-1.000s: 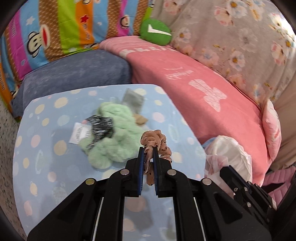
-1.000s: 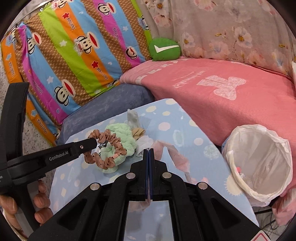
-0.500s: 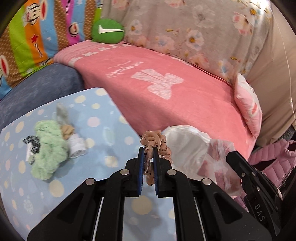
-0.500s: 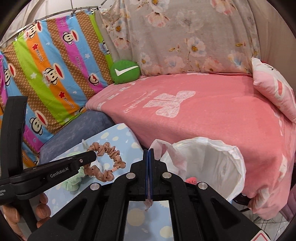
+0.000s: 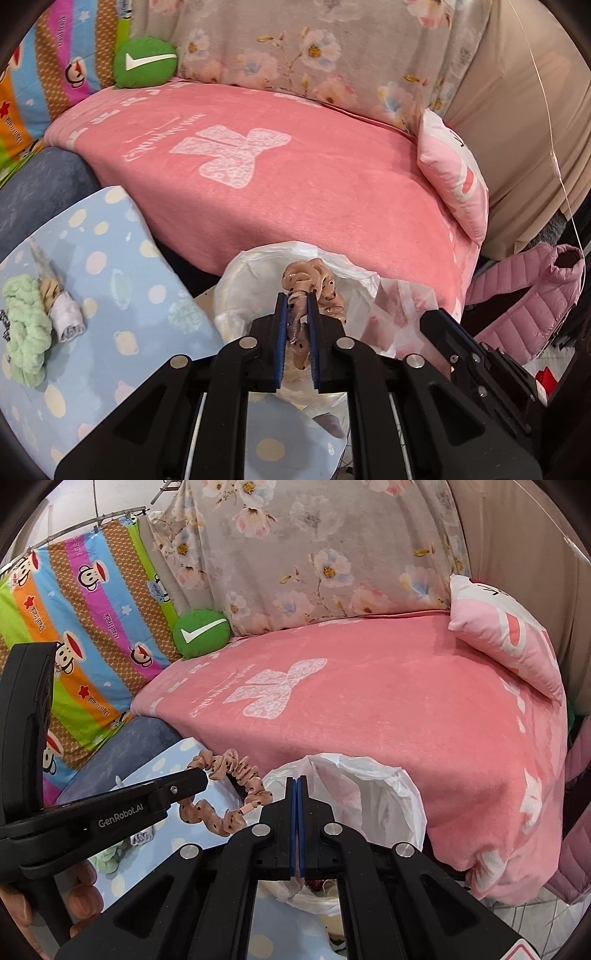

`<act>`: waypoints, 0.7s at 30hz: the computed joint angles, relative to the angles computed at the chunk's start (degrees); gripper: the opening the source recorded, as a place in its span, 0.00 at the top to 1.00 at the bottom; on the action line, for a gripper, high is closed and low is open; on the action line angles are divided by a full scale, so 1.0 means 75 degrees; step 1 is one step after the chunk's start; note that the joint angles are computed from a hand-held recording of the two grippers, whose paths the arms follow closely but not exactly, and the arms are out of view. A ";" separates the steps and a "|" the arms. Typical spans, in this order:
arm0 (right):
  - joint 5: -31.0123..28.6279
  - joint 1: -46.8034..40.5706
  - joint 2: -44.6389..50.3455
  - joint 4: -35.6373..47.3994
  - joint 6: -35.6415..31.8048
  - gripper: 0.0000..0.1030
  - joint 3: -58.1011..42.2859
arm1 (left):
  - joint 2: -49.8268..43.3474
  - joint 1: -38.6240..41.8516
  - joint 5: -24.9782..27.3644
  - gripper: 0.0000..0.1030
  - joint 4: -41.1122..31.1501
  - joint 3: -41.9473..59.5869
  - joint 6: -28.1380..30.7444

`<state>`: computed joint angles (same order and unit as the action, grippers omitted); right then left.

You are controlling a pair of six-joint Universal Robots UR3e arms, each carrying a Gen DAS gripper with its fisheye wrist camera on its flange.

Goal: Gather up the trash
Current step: 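Carry both items over the bin and open both tools to drop them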

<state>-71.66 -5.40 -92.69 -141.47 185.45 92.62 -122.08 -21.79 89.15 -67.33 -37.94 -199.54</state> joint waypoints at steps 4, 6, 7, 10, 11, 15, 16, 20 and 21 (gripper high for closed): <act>0.0006 -0.0036 0.0213 -0.0010 -0.0024 0.99 -0.0091 | -0.0486 -0.0057 0.0033 0.82 -0.0085 0.0538 -0.0029; -0.0032 -0.0012 0.0321 -0.0041 -0.0028 0.99 -0.0146 | -0.0572 -0.0026 0.0096 0.61 -0.0093 0.0603 -0.0104; -0.0039 -0.0001 0.0377 -0.0048 -0.0033 0.99 -0.0179 | -0.0607 -0.0021 0.0131 0.57 -0.0063 0.0632 -0.0151; -0.0100 0.0089 0.0568 -0.0040 -0.0021 0.99 -0.0339 | -0.0613 0.0032 0.0225 0.53 -0.0065 0.0593 -0.0167; -0.0086 0.0112 0.0663 -0.0005 -0.0038 0.99 -0.0429 | -0.0579 0.0050 0.0284 0.50 -0.0075 0.0530 -0.0178; -0.0339 0.0348 0.0910 -0.0007 0.0061 0.92 -0.0658 | -0.0280 0.0088 0.0522 0.45 0.0218 -0.0031 -0.0176; -0.0438 0.0415 0.0951 -0.0057 0.0136 0.91 -0.0670 | -0.0201 0.0110 0.0548 0.44 0.0268 -0.0170 -0.0176; -0.0581 0.0596 0.1037 -0.0094 0.0249 0.77 -0.0742 | 0.0169 0.0269 0.0541 0.42 0.0489 -0.0813 -0.0241; -0.0639 0.0658 0.1038 -0.0105 0.0250 0.74 -0.0749 | 0.0282 0.0324 0.0518 0.42 0.0550 -0.1004 -0.0268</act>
<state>-76.45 -0.47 -84.90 -142.26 187.33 87.01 -119.96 -19.36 93.04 -63.21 -45.47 -201.55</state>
